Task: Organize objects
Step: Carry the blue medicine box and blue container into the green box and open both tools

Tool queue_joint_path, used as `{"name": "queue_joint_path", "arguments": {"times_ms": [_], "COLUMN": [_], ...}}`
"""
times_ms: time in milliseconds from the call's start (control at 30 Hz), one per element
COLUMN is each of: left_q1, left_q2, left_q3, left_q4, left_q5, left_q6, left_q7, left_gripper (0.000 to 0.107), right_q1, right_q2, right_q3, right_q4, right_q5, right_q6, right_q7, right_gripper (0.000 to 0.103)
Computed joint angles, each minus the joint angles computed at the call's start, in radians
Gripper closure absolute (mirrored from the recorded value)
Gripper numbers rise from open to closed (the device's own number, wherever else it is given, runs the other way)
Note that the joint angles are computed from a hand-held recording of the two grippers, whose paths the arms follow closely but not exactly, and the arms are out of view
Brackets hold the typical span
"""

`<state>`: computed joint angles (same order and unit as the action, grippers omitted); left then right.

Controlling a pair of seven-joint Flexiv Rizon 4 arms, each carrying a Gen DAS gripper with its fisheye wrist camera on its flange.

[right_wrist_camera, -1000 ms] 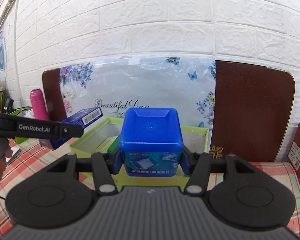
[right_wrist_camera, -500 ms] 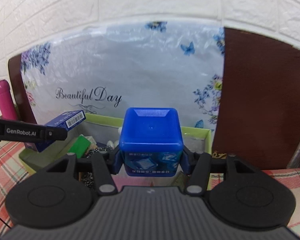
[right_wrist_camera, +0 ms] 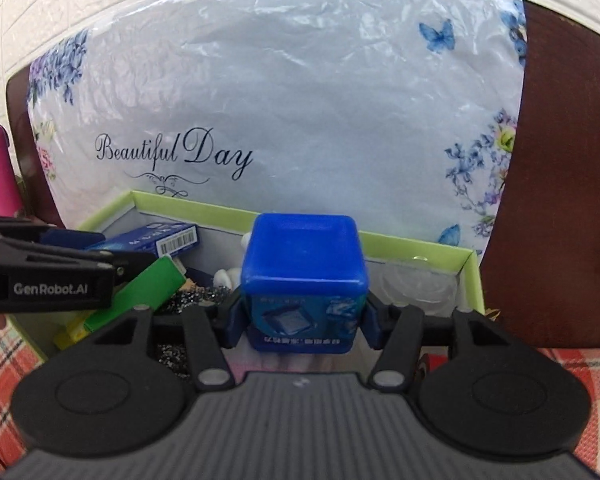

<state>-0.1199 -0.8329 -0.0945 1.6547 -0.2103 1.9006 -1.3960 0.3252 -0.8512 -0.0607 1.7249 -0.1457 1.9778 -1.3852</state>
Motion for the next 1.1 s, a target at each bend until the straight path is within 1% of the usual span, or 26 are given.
{"name": "queue_joint_path", "arguments": {"times_ms": [33, 67, 100, 133, 167, 200, 233, 267, 333, 400, 500, 567, 633, 767, 867, 967, 1100], "left_q1": [0.009, 0.019, 0.034, 0.047, 0.049, 0.078, 0.087, 0.084, 0.068, 0.053, 0.014, -0.016, -0.07, -0.19, -0.22, -0.268, -0.267], "left_q2": [0.004, 0.009, 0.013, 0.017, 0.02, 0.022, 0.033, 0.042, 0.061, 0.081, 0.119, 0.134, 0.154, 0.208, 0.242, 0.268, 0.304], "left_q3": [-0.011, -0.023, -0.04, -0.055, -0.055, -0.087, -0.098, -0.091, -0.069, -0.053, -0.02, 0.006, 0.05, 0.134, 0.137, 0.152, 0.122], "left_q4": [0.006, 0.013, 0.022, 0.034, 0.042, 0.051, 0.066, 0.076, 0.098, 0.122, 0.175, 0.194, 0.221, 0.299, 0.363, 0.412, 0.479], "left_q5": [0.003, 0.005, 0.014, 0.023, 0.025, 0.049, 0.059, 0.061, 0.063, 0.06, 0.041, 0.023, -0.023, -0.153, -0.198, -0.268, -0.285], "left_q6": [0.002, 0.003, 0.01, 0.03, 0.05, 0.067, 0.076, 0.085, 0.11, 0.126, 0.155, 0.169, 0.178, 0.184, 0.225, 0.246, 0.283], "left_q7": [-0.005, -0.011, -0.019, -0.03, -0.042, -0.053, -0.066, -0.075, -0.086, -0.098, -0.115, -0.113, -0.102, -0.065, -0.058, -0.026, -0.024], "left_gripper": [0.045, 0.043, 0.041, 0.031, 0.025, 0.024, 0.024, 0.022, 0.021, 0.019, 0.018, 0.017, 0.014, 0.014, 0.014, 0.014, 0.014], "right_q1": [-0.003, 0.022, 0.04, 0.044, 0.047, 0.042, 0.037, 0.04, 0.042, 0.026, 0.031, 0.018, 0.023, 0.071, 0.063, 0.07, 0.064], "right_q2": [0.003, 0.004, 0.006, 0.011, 0.015, 0.019, 0.023, 0.026, 0.039, 0.058, 0.088, 0.113, 0.14, 0.19, 0.226, 0.26, 0.3], "right_q3": [0.004, -0.024, -0.043, -0.047, -0.047, -0.04, -0.033, -0.034, -0.033, -0.013, -0.01, 0.007, 0.009, -0.019, 0.001, 0.008, 0.031], "right_q4": [0.005, 0.014, 0.022, 0.03, 0.036, 0.042, 0.047, 0.054, 0.074, 0.098, 0.144, 0.182, 0.215, 0.285, 0.34, 0.391, 0.459], "right_q5": [-0.004, 0.016, 0.028, 0.034, 0.041, 0.042, 0.046, 0.057, 0.078, 0.077, 0.104, 0.106, 0.118, 0.194, 0.209, 0.244, 0.267], "right_q6": [0.003, 0.017, 0.029, 0.034, 0.041, 0.053, 0.071, 0.089, 0.114, 0.125, 0.153, 0.174, 0.176, 0.206, 0.236, 0.255, 0.292], "right_q7": [-0.003, -0.012, -0.025, -0.033, -0.039, -0.044, -0.05, -0.056, -0.068, -0.072, -0.086, -0.092, -0.1, -0.14, -0.161, -0.18, -0.2], "right_gripper": [0.026, 0.022, 0.022, 0.02, 0.017, 0.014, 0.007, 0.001, 0.0, 0.0, 0.0, 0.0, 0.0, 0.0, 0.0, 0.0, 0.0]}}
